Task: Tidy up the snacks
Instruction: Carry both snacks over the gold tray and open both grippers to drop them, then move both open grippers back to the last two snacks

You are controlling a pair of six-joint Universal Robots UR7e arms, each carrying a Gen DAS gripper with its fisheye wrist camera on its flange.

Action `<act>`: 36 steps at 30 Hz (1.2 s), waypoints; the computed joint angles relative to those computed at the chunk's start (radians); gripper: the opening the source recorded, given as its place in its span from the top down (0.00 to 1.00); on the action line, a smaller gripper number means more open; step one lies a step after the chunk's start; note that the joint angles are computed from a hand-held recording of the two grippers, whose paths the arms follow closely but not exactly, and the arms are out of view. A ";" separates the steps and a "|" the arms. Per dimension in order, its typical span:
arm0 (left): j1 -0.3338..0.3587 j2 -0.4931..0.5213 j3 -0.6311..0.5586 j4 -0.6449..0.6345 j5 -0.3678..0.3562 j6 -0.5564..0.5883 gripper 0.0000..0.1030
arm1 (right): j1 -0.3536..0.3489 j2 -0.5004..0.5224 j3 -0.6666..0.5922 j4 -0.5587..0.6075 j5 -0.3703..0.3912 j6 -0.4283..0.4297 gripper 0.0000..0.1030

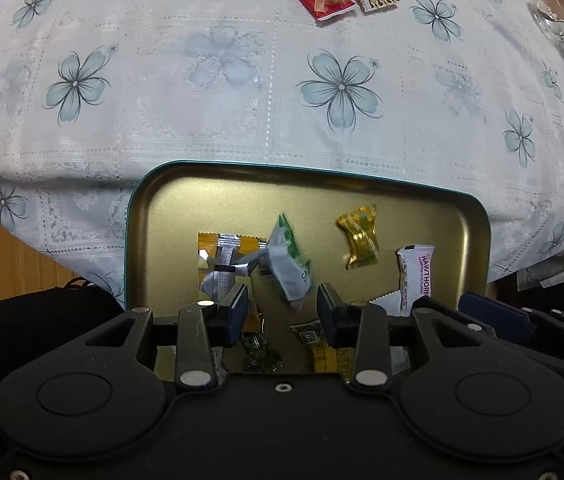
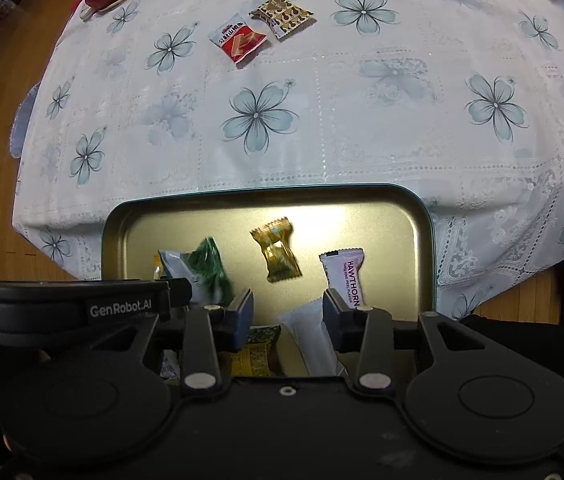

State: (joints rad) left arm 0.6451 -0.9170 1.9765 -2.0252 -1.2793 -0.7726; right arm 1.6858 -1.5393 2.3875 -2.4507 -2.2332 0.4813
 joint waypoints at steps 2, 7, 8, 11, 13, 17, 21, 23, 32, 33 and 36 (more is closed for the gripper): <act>-0.001 0.005 -0.002 0.005 0.007 -0.001 0.55 | -0.005 0.003 -0.002 0.000 0.003 -0.003 0.60; 0.012 0.015 -0.012 0.008 0.002 0.007 0.55 | -0.025 0.021 -0.013 0.008 0.008 0.002 0.59; 0.018 0.017 -0.016 0.009 -0.004 0.009 0.55 | -0.030 0.024 -0.016 0.012 0.011 0.003 0.59; 0.035 0.033 -0.043 0.034 -0.005 0.010 0.55 | -0.044 0.035 -0.028 0.030 0.013 0.002 0.58; 0.040 0.044 -0.063 0.050 0.008 0.008 0.55 | -0.053 0.045 -0.042 0.046 0.007 0.004 0.57; 0.047 0.070 -0.114 0.076 0.054 0.011 0.55 | -0.073 0.063 -0.078 0.075 -0.007 -0.001 0.56; 0.063 0.104 -0.172 0.087 0.084 0.014 0.55 | -0.089 0.095 -0.131 0.089 -0.029 -0.021 0.51; 0.073 0.122 -0.202 0.092 0.103 0.013 0.55 | -0.094 0.118 -0.163 0.095 -0.046 -0.031 0.50; 0.126 0.197 -0.301 0.038 0.181 -0.011 0.55 | -0.142 0.224 -0.317 0.078 -0.080 -0.076 0.49; 0.132 0.204 -0.307 0.026 0.193 -0.017 0.55 | -0.147 0.236 -0.334 0.073 -0.083 -0.079 0.48; 0.147 0.224 -0.320 -0.001 0.233 -0.031 0.55 | -0.155 0.276 -0.384 0.055 -0.108 -0.076 0.47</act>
State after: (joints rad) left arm 0.7919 -0.6925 1.6566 -2.0266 -1.0468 -0.8033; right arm 1.5306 -1.2632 2.0038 -2.3959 -2.3408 0.4058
